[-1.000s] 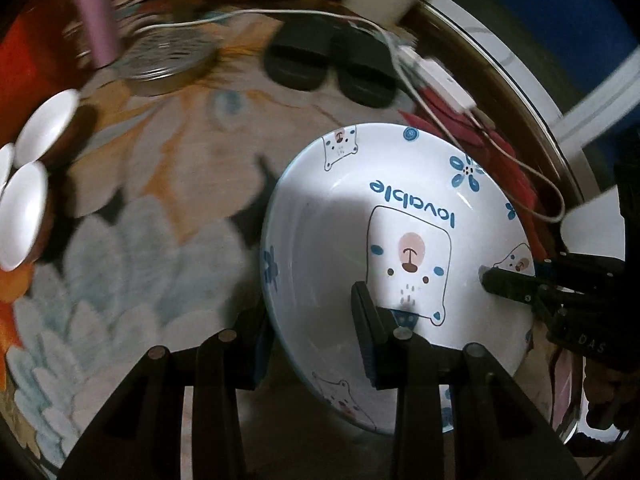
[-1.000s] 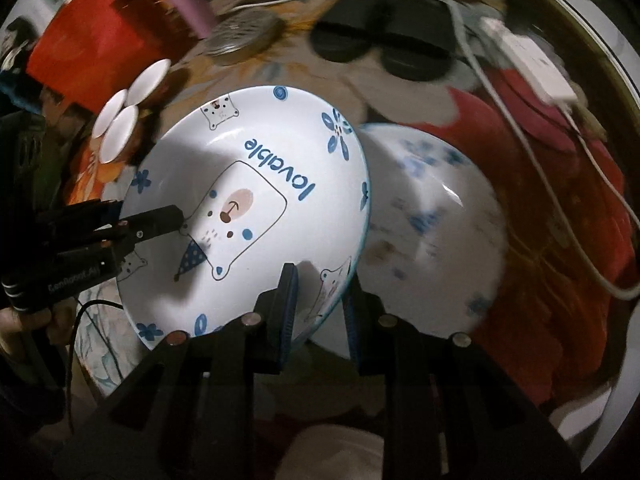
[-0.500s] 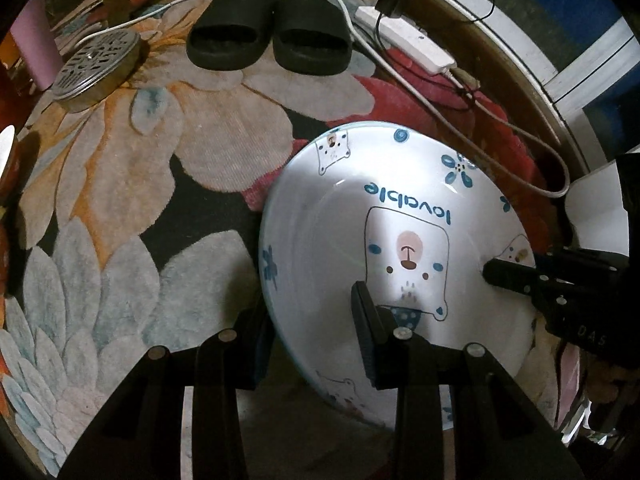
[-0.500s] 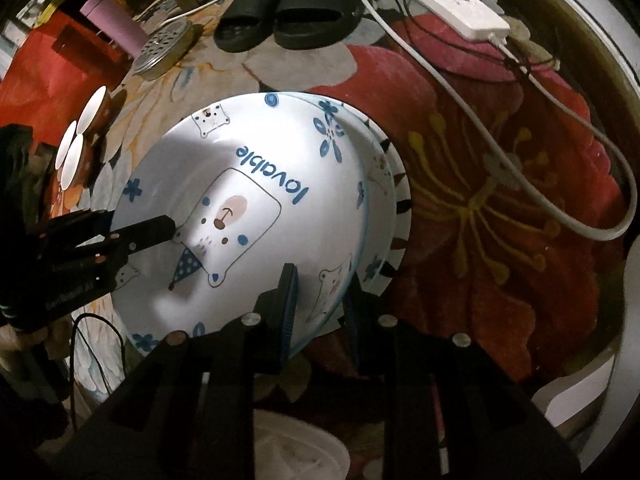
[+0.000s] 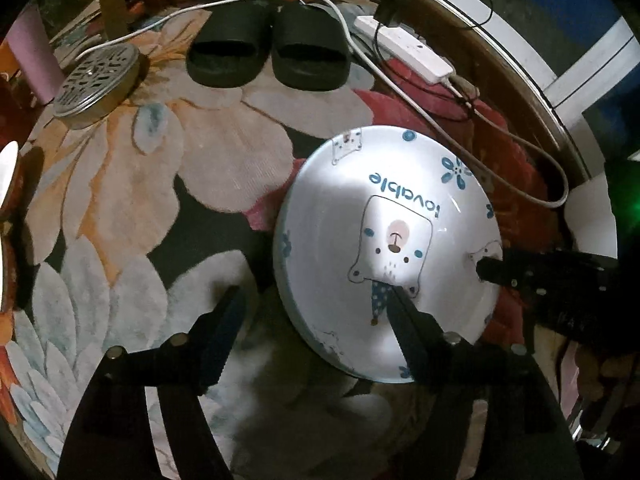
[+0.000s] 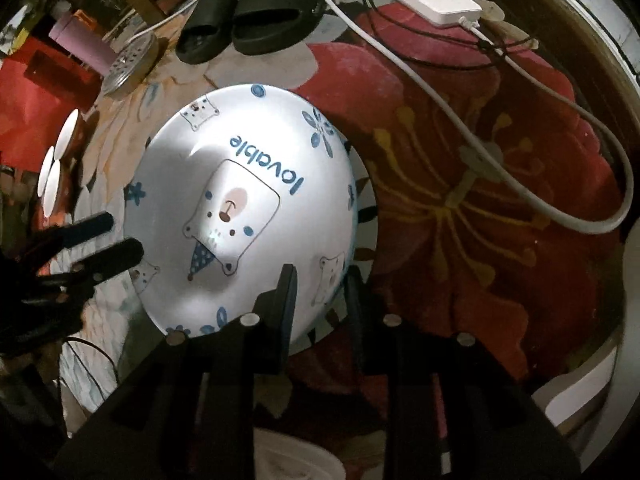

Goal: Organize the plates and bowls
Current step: 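Carry the bear plate with both grippers toward the standing plates by the power strip, then stand the bear plate against the other plates and open both grippers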

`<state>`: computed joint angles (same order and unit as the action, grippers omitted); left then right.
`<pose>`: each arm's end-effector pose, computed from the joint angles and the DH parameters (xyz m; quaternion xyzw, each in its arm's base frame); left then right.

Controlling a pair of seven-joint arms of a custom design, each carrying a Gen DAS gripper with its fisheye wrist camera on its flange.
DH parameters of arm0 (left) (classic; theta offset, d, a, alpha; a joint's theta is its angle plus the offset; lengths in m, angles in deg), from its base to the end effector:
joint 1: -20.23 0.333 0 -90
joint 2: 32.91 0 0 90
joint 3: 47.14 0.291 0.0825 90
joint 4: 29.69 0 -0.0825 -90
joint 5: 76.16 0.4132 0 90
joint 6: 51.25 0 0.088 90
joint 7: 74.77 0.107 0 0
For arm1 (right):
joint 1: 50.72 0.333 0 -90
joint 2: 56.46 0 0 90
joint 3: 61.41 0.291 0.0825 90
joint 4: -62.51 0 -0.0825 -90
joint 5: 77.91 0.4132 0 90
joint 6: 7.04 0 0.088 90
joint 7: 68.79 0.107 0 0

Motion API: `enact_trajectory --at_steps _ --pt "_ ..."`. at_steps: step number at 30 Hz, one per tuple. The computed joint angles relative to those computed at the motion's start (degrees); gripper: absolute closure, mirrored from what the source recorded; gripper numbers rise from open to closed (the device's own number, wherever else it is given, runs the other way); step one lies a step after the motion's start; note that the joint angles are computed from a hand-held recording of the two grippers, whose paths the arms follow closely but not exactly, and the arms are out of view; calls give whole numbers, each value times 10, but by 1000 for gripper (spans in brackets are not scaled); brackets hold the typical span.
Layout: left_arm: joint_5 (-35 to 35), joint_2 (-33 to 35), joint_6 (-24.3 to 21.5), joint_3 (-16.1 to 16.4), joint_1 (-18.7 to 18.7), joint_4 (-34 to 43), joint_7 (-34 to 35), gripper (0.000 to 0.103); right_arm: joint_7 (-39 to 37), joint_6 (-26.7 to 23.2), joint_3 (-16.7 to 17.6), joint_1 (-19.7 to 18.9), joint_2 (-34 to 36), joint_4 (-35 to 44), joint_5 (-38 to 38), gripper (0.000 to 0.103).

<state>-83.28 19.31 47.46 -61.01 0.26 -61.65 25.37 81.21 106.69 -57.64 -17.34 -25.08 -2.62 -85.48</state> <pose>0.7061 -0.3612 0.4998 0.4360 -0.8763 0.1988 0.0490 0.6164 0.4405 0.4983 -0.5543 0.8173 -0.0381 0.1526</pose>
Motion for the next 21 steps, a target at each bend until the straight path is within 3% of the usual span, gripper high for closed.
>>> enact_trajectory --at_steps 2,4,6,10,21 --pt "2 -12 7 3 3 -19 -1 20 -2 -1 1 1 0 2 0 67" --pt "7 -45 32 9 11 -73 -7 4 0 -4 -4 7 -1 8 -12 55" --pt "11 -59 45 12 16 -98 -17 2 8 -19 -15 22 5 30 -46 30" --pt "26 -62 43 21 20 -103 -46 1 12 -18 -24 35 21 67 -81 6" --pt "43 -77 61 24 37 -123 -61 1 -14 -77 -28 43 145 262 -27 0"
